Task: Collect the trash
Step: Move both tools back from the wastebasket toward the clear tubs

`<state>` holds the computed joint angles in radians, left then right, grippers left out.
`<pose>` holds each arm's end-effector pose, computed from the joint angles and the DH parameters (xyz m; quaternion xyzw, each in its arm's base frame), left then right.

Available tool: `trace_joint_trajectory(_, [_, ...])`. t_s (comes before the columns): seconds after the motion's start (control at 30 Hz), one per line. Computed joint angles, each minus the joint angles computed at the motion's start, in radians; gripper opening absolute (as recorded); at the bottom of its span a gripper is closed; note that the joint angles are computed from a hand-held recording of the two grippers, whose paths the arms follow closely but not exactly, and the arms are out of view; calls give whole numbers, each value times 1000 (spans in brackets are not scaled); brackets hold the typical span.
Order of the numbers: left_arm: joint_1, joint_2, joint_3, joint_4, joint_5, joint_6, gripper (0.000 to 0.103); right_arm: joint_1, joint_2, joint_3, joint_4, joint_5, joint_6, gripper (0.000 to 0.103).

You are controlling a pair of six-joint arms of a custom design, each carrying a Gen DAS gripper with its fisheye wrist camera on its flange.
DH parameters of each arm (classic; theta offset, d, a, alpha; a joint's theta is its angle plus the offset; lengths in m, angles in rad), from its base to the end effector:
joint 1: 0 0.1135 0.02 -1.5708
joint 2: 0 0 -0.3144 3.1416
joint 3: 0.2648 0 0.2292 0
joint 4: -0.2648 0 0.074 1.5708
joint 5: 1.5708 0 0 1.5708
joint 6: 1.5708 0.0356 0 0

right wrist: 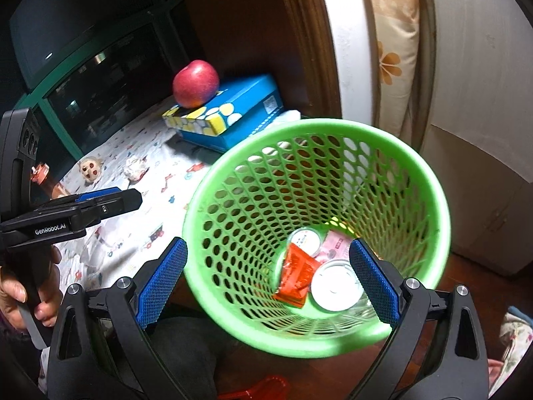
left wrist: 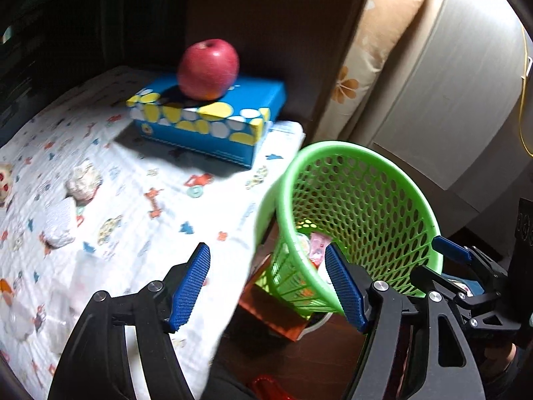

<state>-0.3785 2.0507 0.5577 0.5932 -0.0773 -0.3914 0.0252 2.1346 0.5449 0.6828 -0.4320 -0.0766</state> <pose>0.2893 -0.1121 0.0907 -0.0188 0.9434 -0.0897 0.3186 0.3089 0.0227 0.0732 -0.1167 0.9187 0.1944 0.3234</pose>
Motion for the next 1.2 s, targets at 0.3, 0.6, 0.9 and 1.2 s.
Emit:
trace_joint_trajectory(0.3, [116,-59,-179,121,-33,27,70,148,-16,2,9,31,50,96])
trace_joint_trajectory(0.6, [346,-85,-371,301,7,80,71,331,-7,65,-20,66,99,96])
trace_joint_trajectory(0.9, [708,2,-482,483,124,236,71,477,6,140,-61,88,142,97])
trace_joint_trajectory(1.2, [1023,139,-434,515,214,391,77,568,28,195,-99,102,154,97])
